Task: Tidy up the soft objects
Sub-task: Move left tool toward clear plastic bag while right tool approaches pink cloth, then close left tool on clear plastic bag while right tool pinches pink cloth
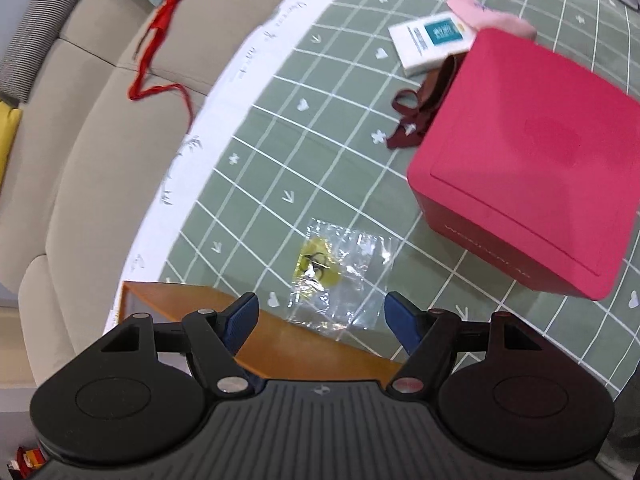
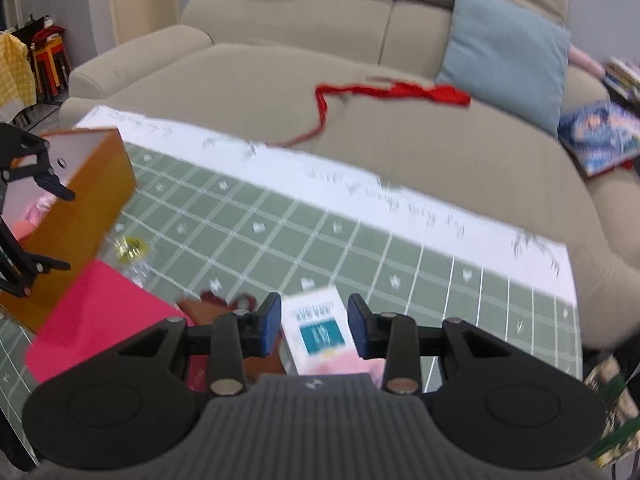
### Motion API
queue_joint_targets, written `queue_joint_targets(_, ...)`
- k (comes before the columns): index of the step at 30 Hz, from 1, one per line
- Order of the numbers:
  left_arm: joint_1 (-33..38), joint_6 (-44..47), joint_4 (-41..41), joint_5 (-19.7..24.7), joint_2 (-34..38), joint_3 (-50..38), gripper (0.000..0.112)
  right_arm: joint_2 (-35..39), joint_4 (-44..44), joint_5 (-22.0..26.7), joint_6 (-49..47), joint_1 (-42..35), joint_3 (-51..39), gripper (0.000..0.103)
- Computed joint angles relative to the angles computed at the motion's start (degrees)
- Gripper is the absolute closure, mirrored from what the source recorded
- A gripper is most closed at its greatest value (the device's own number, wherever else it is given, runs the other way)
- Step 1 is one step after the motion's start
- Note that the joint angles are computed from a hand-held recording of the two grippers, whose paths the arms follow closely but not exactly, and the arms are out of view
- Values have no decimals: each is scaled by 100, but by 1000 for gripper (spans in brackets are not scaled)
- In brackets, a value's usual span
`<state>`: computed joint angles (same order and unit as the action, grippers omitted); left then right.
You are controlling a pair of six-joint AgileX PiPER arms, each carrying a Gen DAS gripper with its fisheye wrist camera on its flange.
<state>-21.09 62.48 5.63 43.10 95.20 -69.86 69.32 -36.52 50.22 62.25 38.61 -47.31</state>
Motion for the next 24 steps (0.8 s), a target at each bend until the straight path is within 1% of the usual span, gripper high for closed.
queue_joint_targets(3, -71, -121, 113, -42, 162, -2, 28, -16, 230, -392, -107, -268, 395, 59)
queue_joint_targets(5, -115, -179, 183, -62, 278, -16, 28, 30, 367, -660, -148, -451, 656, 58)
queue_joint_targets(8, -205, -338, 403, -141, 482, -47, 28, 201, 461, -967, -82, -640, 963, 53)
queue_joint_targets(10, -259, -453, 533, -163, 641, -88, 28, 315, 574, -1103, -92, -760, 1089, 47)
queue_joint_targets(12, -310, -544, 686, -198, 787, -114, 28, 416, 697, -1252, -108, -913, 1212, 45)
queue_joint_targets(17, -388, -836, 1058, -303, 1158, -241, 28, 574, 1220, -1809, -549, -1362, 1493, 42)
queue_joint_targets(22, -393, -921, 1074, -183, 1581, -638, 28, 703, 1619, -2286, -830, -1679, 1679, 36)
queue_joint_targets(24, -388, -879, 998, -116, 1726, -809, 24, 726, 1685, -2413, -884, -1739, 1714, 31)
